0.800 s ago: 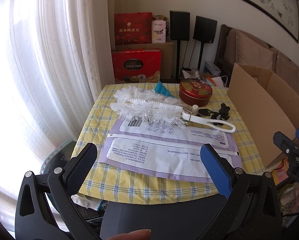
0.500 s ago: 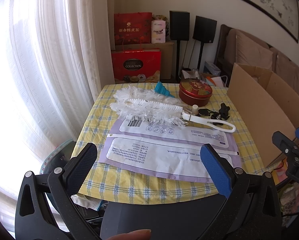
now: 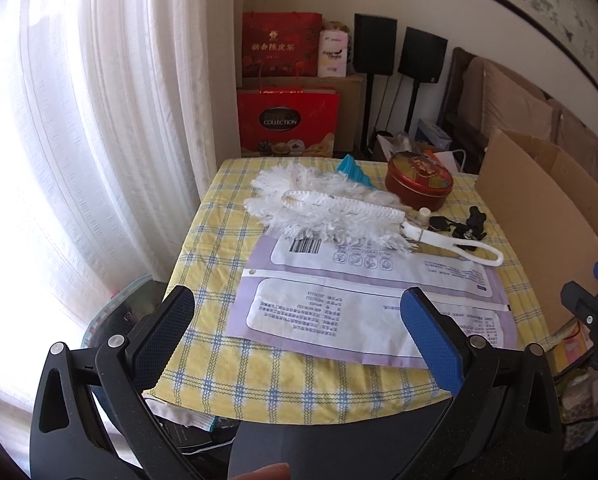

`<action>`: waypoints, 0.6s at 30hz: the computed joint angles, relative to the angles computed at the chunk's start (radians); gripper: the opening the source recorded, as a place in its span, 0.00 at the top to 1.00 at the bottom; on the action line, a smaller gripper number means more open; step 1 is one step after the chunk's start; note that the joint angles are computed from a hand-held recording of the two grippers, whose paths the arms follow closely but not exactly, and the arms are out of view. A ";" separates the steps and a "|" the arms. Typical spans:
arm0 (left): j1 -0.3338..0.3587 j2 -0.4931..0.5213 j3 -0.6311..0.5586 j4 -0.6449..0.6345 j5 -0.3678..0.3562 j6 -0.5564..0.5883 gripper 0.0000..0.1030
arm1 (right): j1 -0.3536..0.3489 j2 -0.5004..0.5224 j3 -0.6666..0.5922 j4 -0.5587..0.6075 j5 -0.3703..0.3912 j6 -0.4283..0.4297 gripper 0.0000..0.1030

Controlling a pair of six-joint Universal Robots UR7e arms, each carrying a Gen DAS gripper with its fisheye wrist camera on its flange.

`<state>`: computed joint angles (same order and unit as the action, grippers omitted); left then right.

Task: Organize objects
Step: 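Move the right gripper to the purple-and-white wet-wipes pack edge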

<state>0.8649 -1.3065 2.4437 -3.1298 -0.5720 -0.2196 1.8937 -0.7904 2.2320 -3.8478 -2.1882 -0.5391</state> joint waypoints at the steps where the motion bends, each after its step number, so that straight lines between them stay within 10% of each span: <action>1: 0.014 -0.006 -0.003 0.006 -0.006 -0.007 0.01 | 0.001 0.005 -0.003 0.006 0.004 -0.005 0.00; 18: 0.185 0.054 -0.047 -0.106 -0.036 0.117 0.00 | -0.075 0.063 -0.035 0.126 0.078 0.020 0.00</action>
<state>1.0501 -1.2520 2.3966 -3.2358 -0.6085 -0.1026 1.8187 -0.7274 2.1970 -3.7214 -2.1104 -0.5192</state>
